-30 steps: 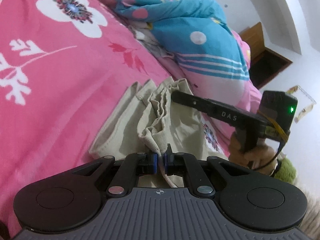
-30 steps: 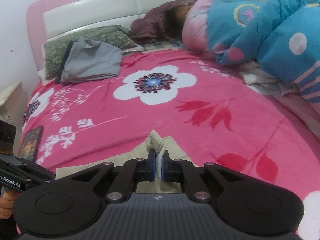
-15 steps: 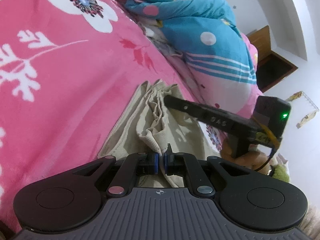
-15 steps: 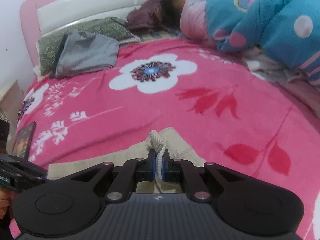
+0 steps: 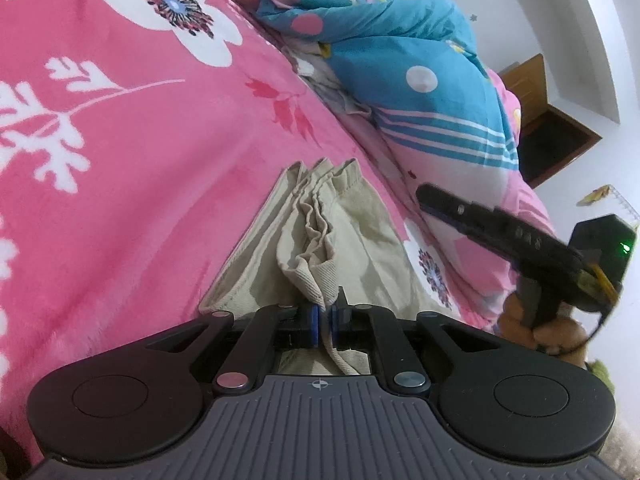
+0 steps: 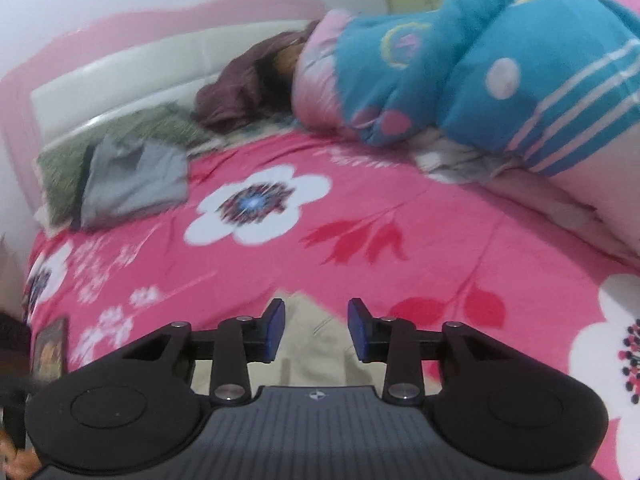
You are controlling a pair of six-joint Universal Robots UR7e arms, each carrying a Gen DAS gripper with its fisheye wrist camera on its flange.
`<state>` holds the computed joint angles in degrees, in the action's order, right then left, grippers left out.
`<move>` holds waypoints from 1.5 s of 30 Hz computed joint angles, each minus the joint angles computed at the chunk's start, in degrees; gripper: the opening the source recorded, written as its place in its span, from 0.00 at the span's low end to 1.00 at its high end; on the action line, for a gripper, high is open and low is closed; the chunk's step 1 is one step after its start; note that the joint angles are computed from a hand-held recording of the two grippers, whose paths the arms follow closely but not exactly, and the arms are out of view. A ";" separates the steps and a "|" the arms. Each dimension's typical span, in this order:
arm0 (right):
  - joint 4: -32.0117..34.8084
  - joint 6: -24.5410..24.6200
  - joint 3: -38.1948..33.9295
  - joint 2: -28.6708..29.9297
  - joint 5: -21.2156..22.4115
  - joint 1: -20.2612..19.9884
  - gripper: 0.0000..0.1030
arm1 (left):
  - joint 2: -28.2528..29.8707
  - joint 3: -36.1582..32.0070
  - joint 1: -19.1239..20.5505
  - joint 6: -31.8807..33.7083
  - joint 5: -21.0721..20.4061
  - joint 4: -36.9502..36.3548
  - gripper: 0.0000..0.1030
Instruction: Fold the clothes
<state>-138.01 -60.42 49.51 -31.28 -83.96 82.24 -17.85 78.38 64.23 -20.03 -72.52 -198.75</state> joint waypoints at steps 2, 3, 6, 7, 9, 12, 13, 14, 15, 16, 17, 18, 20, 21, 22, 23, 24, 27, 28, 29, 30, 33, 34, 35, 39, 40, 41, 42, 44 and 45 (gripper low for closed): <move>1.32 -1.87 0.50 0.52 -1.57 0.44 0.25 | 0.03 0.22 -0.16 0.30 0.49 -0.36 0.07; 1.68 -2.01 -0.15 1.49 -2.38 0.71 0.23 | 0.06 0.35 -0.27 0.62 0.82 -0.56 0.07; 2.46 -0.52 -3.55 5.42 -4.92 1.43 0.18 | 0.19 0.44 -0.52 1.72 1.63 -0.85 0.07; 2.78 0.49 -4.87 6.71 -5.91 1.58 0.16 | 0.22 0.39 -0.54 1.79 1.84 -0.83 0.07; 2.66 2.45 -6.24 8.07 -5.81 1.46 0.15 | 0.20 0.44 -0.62 2.02 2.24 -1.00 0.07; 3.48 5.21 -6.92 8.22 -5.01 1.09 0.14 | -0.20 1.90 -1.80 4.70 4.91 -3.08 0.07; 3.74 5.92 -7.08 8.23 -4.67 0.92 0.14 | -0.31 2.63 -2.50 6.23 6.49 -4.35 0.07; 3.98 6.52 -7.31 8.29 -4.44 0.81 0.14 | -0.40 3.33 -3.20 7.80 8.05 -5.63 0.07; 4.14 6.89 -7.58 8.43 -4.43 0.81 0.14 | -0.39 4.04 -3.89 9.68 9.46 -7.53 0.07; 4.29 7.26 -7.84 8.56 -4.42 0.82 0.14 | -0.35 4.72 -4.58 11.67 10.82 -9.52 0.07; 4.45 7.62 -8.11 8.70 -4.41 0.82 0.14 | -0.22 4.88 -4.85 13.14 11.00 -10.90 0.07; 4.60 7.99 -8.38 8.84 -4.40 0.82 0.14 | -0.09 4.96 -5.05 14.53 10.98 -12.17 0.07; 4.92 8.90 -8.90 9.11 -4.81 0.99 0.14 | 0.17 5.10 -5.44 17.33 10.88 -14.67 0.07; 5.07 9.33 -9.18 9.26 -5.15 1.12 0.14 | 0.31 5.00 -5.51 17.89 10.29 -15.35 0.07; 5.14 9.50 -9.37 9.38 -5.53 1.25 0.14 | 0.46 4.89 -5.55 18.32 9.61 -15.95 0.07; 5.08 9.49 -9.42 9.43 -5.87 1.37 0.14 | 0.60 4.76 -5.59 18.74 8.92 -16.53 0.07; 5.00 9.41 -9.41 9.46 -6.07 1.44 0.14 | 0.78 4.65 -5.63 19.61 8.09 -17.12 0.07; 5.39 9.83 -9.67 9.53 -6.00 1.38 0.14 | 1.51 3.75 -5.54 21.70 5.54 -17.88 0.07; 5.74 10.15 -9.92 9.60 -5.83 1.30 0.14 | 1.76 3.25 -5.40 21.88 4.92 -17.42 0.07; 6.26 10.65 -10.32 9.73 -5.52 1.19 0.15 | 1.98 2.56 -5.12 21.66 4.43 -16.20 0.07; 6.82 11.20 -10.74 9.86 -5.11 1.03 0.15 | 2.21 1.83 -4.82 21.40 3.95 -14.87 0.08; 8.47 12.84 -12.03 10.27 -3.83 0.57 0.14 | 2.38 -0.13 -4.37 17.18 8.02 -8.34 0.08; 8.91 13.38 -12.38 10.39 -3.30 0.39 0.14 | 2.21 -0.75 -4.24 15.02 10.14 -5.03 0.07; 9.36 13.98 -12.72 10.49 -2.82 0.23 0.14 | 1.72 -0.57 -3.74 12.36 9.85 -3.40 0.07; 9.01 15.49 -12.05 10.07 -2.13 0.05 0.14 | 0.56 0.50 -2.95 8.97 8.32 -1.90 0.07; 8.73 15.72 -11.49 9.68 -2.38 0.11 0.14 | 0.56 0.60 -2.97 9.19 8.34 -2.12 0.07; 8.18 15.71 -10.44 8.90 -3.05 0.27 0.15 | 0.58 0.68 -2.99 9.40 8.35 -2.33 0.07; 6.99 15.56 -8.71 7.70 -4.12 0.46 0.15 | 0.42 0.96 -2.90 9.22 8.04 -2.48 0.07; 2.91 15.57 -3.53 4.08 -5.96 0.53 0.16 | 0.22 1.22 -2.54 8.30 7.03 -2.54 0.07; 0.36 15.79 -0.49 1.88 -6.62 0.40 0.16 | 0.15 1.39 -2.39 7.98 6.62 -2.71 0.07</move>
